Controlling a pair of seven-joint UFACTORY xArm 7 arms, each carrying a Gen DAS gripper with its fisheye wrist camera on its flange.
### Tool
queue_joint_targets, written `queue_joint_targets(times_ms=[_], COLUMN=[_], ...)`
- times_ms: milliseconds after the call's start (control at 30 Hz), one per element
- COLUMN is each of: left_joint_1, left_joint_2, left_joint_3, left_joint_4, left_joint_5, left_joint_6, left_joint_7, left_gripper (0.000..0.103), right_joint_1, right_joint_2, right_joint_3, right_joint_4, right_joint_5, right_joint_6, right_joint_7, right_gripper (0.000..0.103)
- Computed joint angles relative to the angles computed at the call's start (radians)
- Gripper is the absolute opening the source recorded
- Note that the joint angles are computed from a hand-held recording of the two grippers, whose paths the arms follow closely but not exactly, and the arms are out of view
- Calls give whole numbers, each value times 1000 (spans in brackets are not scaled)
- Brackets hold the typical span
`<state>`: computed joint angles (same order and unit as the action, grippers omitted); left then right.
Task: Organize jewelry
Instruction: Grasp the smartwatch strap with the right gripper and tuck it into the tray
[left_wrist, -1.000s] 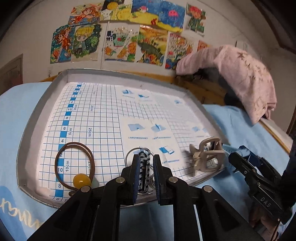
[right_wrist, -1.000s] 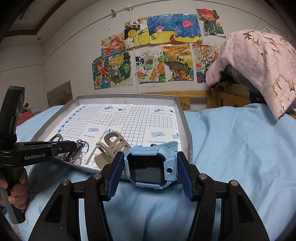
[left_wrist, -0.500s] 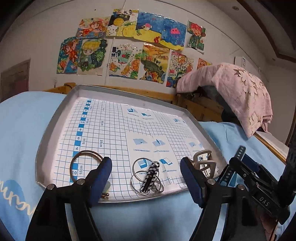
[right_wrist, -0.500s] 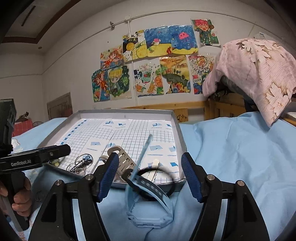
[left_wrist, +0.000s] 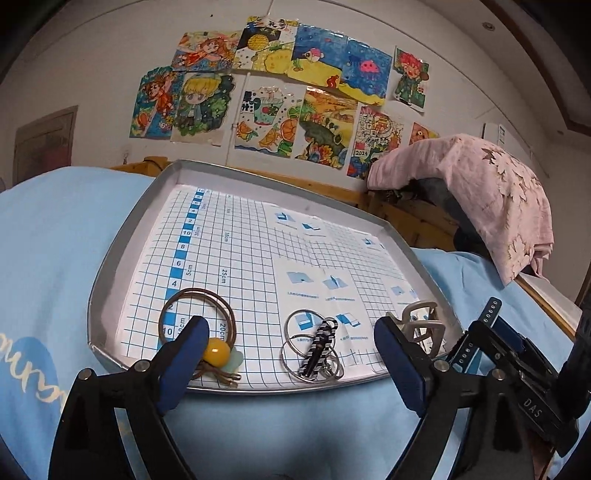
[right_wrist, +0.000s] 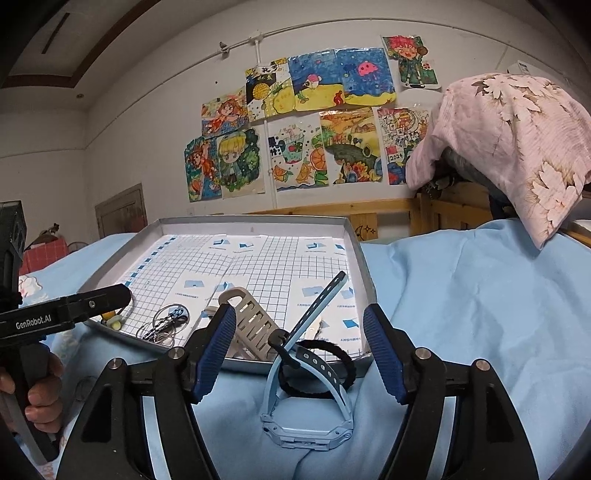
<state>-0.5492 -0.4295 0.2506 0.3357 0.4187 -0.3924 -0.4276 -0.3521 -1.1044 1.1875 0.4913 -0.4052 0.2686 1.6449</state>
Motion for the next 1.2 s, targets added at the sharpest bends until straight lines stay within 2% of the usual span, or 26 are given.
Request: queue_joint_targets(times_ms=[33, 100, 133, 233, 300, 400, 500, 533, 667, 767, 900, 1067, 1100, 1167, 1200], left_joint_1=[5, 17, 26, 41, 48, 80, 132, 134, 190, 213, 208, 207, 199, 194, 195], left_joint_2=[2, 6, 6, 5, 4, -10, -34, -41, -55, -42, -31, -28, -30, -39, -43], left_joint_3=[-7, -24, -39, -67, -83, -133, -200, -203, -269, -298, -305, -314, -307, -304, -307], left_joint_4=[1, 5, 5, 9, 15, 20, 25, 24, 26, 28, 27, 18, 15, 10, 8], left_joint_5=[-4, -14, -23, -50, -70, -122, -190, -205, -272, -302, -325, -338, -336, -337, -339], left_joint_6=[2, 11, 16, 36, 56, 92, 122, 125, 145, 144, 137, 119, 117, 114, 114], left_joint_7=[1, 5, 9, 24, 37, 63, 88, 97, 131, 155, 173, 188, 190, 194, 195], left_gripper=[90, 90, 90, 90, 90, 90, 90, 91, 92, 92, 93, 93, 93, 93, 94], right_joint_1=[1, 0, 0, -3, -6, 2, 27, 30, -2, -60, -120, -133, -131, -122, -115], right_joint_2=[-4, -4, 1, 18, 22, 27, 8, 5, 7, 40, 68, 57, 52, 41, 26], right_joint_3=[1, -2, -4, -6, -3, -12, -57, -78, -122, -116, -63, -43, -45, -49, -50], right_joint_4=[0, 0, -1, 2, 14, 40, 44, 42, 64, 90, 107, 66, 56, 43, 35], right_joint_5=[-1, -4, -4, -6, -9, -12, -6, -5, -14, -13, 4, 39, 45, 53, 58], right_joint_6=[3, -3, -7, -24, -16, 19, 30, 26, -1, -34, -36, -82, -89, -93, -92], right_joint_7=[1, -2, -5, -14, -28, -58, -67, -71, -101, -123, -126, -86, -78, -66, -56], right_gripper=[64, 35, 26, 14, 11, 9, 9, 9, 9, 7, 7, 7, 9, 21, 39])
